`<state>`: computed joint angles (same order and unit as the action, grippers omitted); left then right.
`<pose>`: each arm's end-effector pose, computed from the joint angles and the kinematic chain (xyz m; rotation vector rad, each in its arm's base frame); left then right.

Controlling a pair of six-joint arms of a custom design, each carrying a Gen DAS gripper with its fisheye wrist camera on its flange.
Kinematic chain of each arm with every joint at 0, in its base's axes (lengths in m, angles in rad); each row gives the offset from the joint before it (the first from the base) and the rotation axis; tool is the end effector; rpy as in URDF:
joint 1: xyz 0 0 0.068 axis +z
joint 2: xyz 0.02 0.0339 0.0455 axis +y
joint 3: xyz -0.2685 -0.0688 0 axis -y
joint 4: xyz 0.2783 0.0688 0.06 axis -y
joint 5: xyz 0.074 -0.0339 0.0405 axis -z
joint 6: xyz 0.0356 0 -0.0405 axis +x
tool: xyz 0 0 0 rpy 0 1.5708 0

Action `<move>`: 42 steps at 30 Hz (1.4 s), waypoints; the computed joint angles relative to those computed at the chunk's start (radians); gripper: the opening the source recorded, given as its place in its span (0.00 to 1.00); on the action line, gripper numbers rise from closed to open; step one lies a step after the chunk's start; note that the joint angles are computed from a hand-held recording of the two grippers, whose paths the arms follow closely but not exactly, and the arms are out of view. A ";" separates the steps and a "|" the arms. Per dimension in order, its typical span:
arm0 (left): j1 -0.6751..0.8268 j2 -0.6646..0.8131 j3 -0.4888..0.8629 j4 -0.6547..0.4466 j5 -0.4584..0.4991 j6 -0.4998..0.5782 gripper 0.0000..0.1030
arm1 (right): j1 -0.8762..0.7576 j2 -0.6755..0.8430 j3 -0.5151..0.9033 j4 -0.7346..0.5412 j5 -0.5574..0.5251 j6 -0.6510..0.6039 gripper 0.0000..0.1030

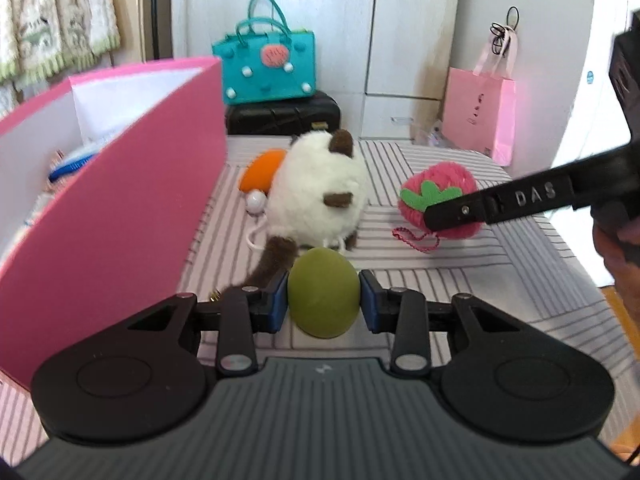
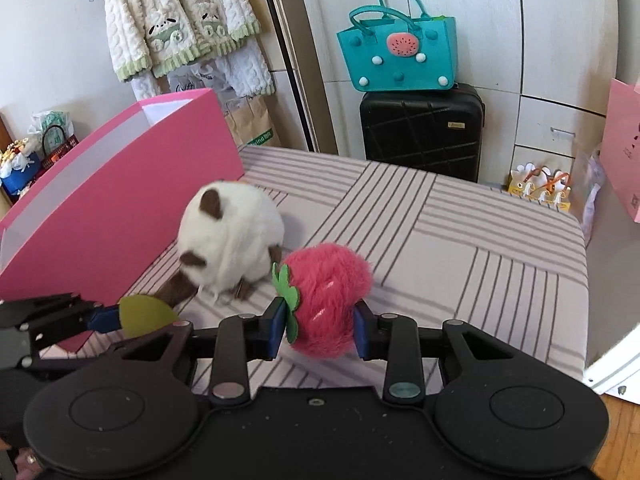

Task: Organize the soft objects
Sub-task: 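Carry the green plush with the left gripper while the right gripper carries the strawberry over the box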

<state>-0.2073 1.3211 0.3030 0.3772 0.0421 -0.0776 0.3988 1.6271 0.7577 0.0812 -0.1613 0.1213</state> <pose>0.2332 -0.0506 0.1028 0.1672 2.2123 -0.2042 0.3088 0.1363 0.1303 -0.4093 2.3548 0.4400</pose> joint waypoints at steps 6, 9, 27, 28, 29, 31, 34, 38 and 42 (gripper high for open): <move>0.026 -0.035 0.012 -0.075 0.087 0.042 0.34 | 0.041 -0.087 -0.074 -0.040 0.049 0.029 0.39; 0.043 -0.068 0.012 -0.125 0.133 0.058 0.34 | 0.071 -0.145 -0.117 -0.056 0.036 0.034 0.39; 0.261 -0.341 0.003 -0.498 0.438 0.304 0.34 | 0.339 -0.442 -0.226 -0.240 0.278 0.169 0.40; 0.279 -0.348 0.011 -0.525 0.460 0.324 0.34 | 0.353 -0.454 -0.224 -0.254 0.284 0.177 0.40; 0.295 -0.362 0.016 -0.552 0.480 0.342 0.35 | 0.369 -0.465 -0.223 -0.264 0.296 0.183 0.40; 0.317 -0.389 0.021 -0.591 0.502 0.390 0.35 | 0.409 -0.487 -0.219 -0.284 0.330 0.195 0.40; 0.363 -0.403 0.043 -0.656 0.559 0.461 0.35 | 0.465 -0.524 -0.213 -0.301 0.369 0.207 0.40; 0.455 -0.418 0.094 -0.763 0.663 0.550 0.35 | 0.529 -0.549 -0.187 -0.327 0.440 0.221 0.40; 0.539 -0.468 0.130 -0.849 0.718 0.630 0.35 | 0.569 -0.560 -0.160 -0.353 0.467 0.227 0.40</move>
<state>0.3319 0.8533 0.4325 -0.4718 0.7601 0.5520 0.9673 1.0667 0.5973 -0.2716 0.3062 0.3479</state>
